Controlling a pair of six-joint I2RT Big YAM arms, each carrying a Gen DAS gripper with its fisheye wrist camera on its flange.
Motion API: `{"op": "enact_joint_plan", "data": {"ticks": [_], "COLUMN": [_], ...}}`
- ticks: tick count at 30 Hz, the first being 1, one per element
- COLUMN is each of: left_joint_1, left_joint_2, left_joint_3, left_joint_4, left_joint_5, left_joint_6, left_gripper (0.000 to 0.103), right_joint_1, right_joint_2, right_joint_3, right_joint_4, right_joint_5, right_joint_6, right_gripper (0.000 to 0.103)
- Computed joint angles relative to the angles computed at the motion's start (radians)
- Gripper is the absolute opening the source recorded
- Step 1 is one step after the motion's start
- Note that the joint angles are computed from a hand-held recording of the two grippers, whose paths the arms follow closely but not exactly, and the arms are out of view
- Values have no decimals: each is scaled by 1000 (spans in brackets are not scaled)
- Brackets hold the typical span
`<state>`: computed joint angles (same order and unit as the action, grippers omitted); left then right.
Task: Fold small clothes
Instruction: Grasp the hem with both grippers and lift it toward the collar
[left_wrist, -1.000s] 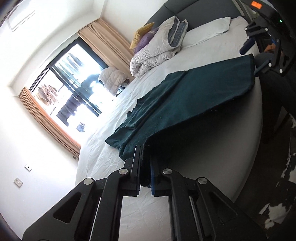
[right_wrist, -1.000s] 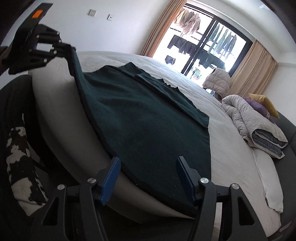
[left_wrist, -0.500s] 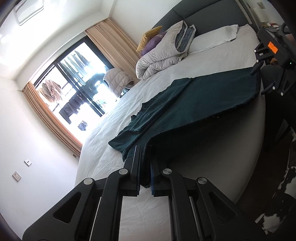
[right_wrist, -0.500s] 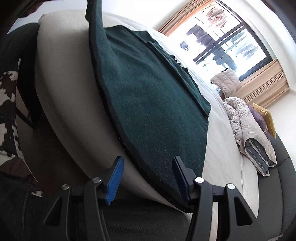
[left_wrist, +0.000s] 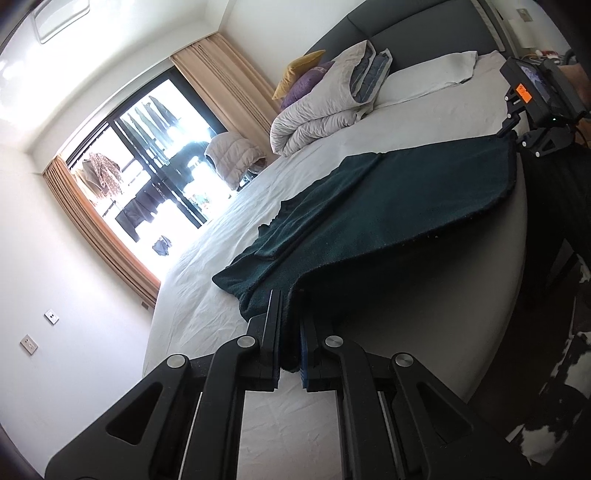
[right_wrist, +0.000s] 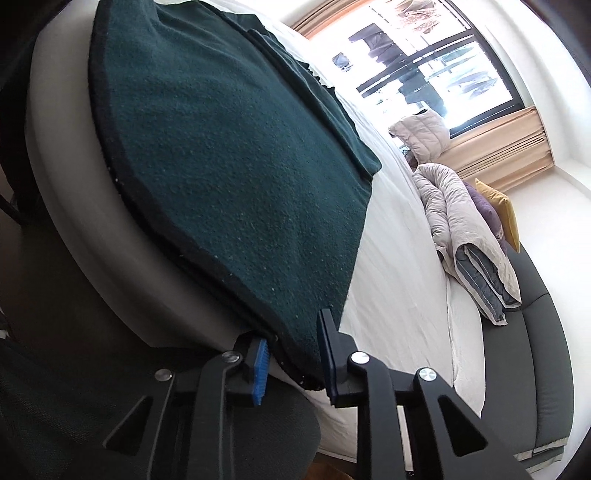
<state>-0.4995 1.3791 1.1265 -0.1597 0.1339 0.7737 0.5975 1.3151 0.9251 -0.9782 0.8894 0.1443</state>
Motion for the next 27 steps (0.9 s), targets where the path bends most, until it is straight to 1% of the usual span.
{"op": "enact_joint_plan", "data": {"ticks": [4, 5, 6, 9, 12, 16, 20, 23, 27], "left_joint_1": [7, 9, 11, 14, 22, 36, 54, 69, 81], "left_joint_2": [-1, -1, -1, 0, 1, 12, 38, 71, 141], "left_joint_3": [-8, -9, -10, -14, -8, 30, 99, 169, 296], "left_joint_4": [-4, -10, -13, -20, -29, -54, -102, -144, -192], "left_joint_5": [5, 8, 10, 9, 13, 27, 46, 63, 64], "left_joint_6": [1, 1, 0, -6, -37, -115, -226, -316, -395], "left_gripper": [7, 7, 7, 6, 6, 6, 6, 6, 5], "right_joint_1": [0, -1, 2, 1, -7, -33, -54, -85, -147], "right_joint_2": [0, -2, -8, -30, -56, -79, -74, -68, -34], "right_joint_3": [-5, -3, -4, -3, 4, 33, 69, 99, 162], "right_joint_4": [-3, -6, -7, 10, 39, 83, 122, 173, 258], "right_joint_5": [3, 1, 3, 15, 40, 49, 62, 54, 29], "right_joint_6": [-19, -14, -5, 13, 18, -6, -79, -148, -290], "right_gripper": [12, 7, 5, 3, 3, 3, 3, 3, 3]}}
